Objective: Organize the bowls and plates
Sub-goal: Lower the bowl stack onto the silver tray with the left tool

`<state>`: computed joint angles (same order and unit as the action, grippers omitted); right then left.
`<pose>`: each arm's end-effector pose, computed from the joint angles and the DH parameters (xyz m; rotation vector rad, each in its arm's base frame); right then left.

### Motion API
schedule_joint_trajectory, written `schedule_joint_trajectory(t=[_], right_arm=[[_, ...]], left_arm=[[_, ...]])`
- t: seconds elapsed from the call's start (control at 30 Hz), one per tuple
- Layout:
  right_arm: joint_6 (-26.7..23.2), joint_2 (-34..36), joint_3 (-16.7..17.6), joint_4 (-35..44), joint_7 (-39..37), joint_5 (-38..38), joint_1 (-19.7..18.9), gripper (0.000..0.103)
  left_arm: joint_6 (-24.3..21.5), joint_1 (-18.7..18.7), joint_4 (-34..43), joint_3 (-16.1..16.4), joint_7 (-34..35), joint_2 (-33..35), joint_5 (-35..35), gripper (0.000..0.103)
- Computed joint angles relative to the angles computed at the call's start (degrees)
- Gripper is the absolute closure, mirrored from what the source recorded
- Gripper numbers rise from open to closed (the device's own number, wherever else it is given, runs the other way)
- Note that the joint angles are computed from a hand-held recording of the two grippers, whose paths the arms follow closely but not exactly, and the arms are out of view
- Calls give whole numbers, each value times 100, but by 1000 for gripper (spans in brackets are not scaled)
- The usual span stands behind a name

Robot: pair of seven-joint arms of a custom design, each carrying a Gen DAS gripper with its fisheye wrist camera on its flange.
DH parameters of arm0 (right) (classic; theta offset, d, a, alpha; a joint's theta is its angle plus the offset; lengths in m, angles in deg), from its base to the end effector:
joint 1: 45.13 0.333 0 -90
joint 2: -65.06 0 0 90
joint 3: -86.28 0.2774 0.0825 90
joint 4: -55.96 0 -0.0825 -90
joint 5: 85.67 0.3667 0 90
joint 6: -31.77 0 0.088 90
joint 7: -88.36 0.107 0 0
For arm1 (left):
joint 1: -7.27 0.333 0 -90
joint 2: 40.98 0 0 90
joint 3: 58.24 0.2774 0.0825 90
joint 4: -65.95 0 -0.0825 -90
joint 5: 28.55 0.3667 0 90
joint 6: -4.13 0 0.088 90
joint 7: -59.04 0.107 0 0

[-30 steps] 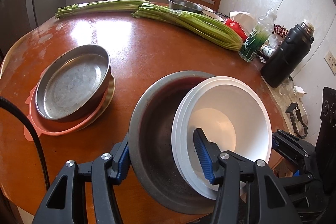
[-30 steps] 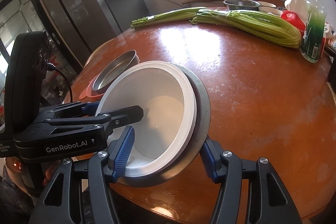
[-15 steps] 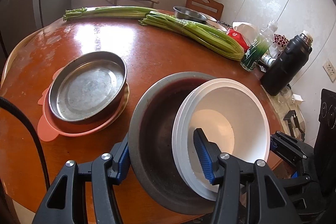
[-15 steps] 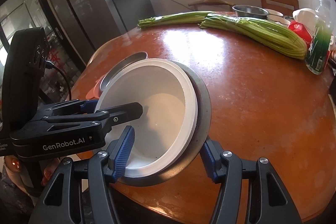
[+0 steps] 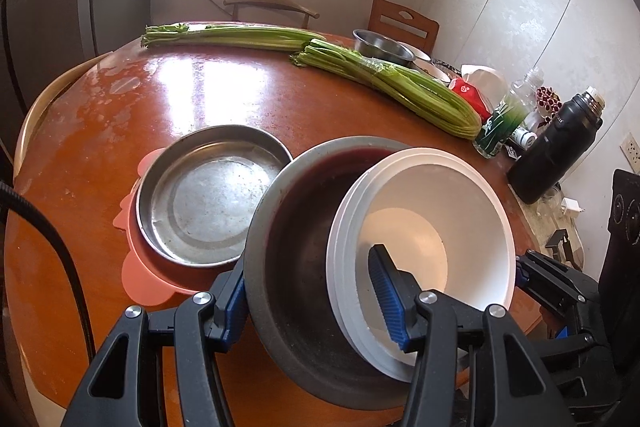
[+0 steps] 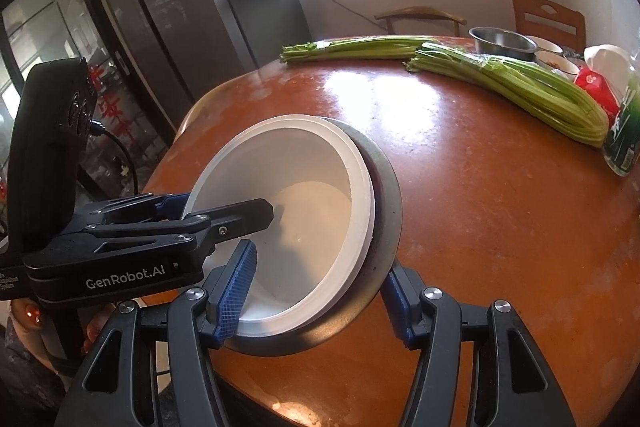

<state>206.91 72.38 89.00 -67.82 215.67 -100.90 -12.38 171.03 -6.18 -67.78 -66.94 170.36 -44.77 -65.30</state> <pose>0.4636 0.3549 0.4011 -1.8653 1.4929 -0.2895 0.4999 -0.1643 0.4011 -1.7802 2.1377 -0.9697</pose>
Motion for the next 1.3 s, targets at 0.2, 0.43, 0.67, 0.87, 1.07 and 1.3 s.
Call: schedule_joint_trajectory(t=[0.2, 0.43, 0.67, 0.87, 1.07, 1.3], right_arm=[[-252, 275, 16, 480, -241, 112, 41, 40], [-467, 625, -5, 1072, -503, 220, 129, 40], [-666, 1075, 33, 1721, -1053, 665, 166, 40], [-852, 1463, 121, 2251, -1571, 1078, 134, 40], [-1050, 1793, 153, 2686, -1972, 1450, 125, 40], [-1239, 2057, 103, 3024, -2111, 1636, 185, 40]], left_arm=[[-109, 104, 146, 74, 289, 68, -283, 48], [-161, 306, 336, 85, 521, 148, -487, 48], [-212, 540, 532, 74, 493, 293, -430, 48], [-268, 755, 678, 39, 408, 451, -354, 48], [-343, 961, 845, -38, 270, 650, -182, 48], [-408, 1170, 1049, -173, 264, 913, -175, 48]])
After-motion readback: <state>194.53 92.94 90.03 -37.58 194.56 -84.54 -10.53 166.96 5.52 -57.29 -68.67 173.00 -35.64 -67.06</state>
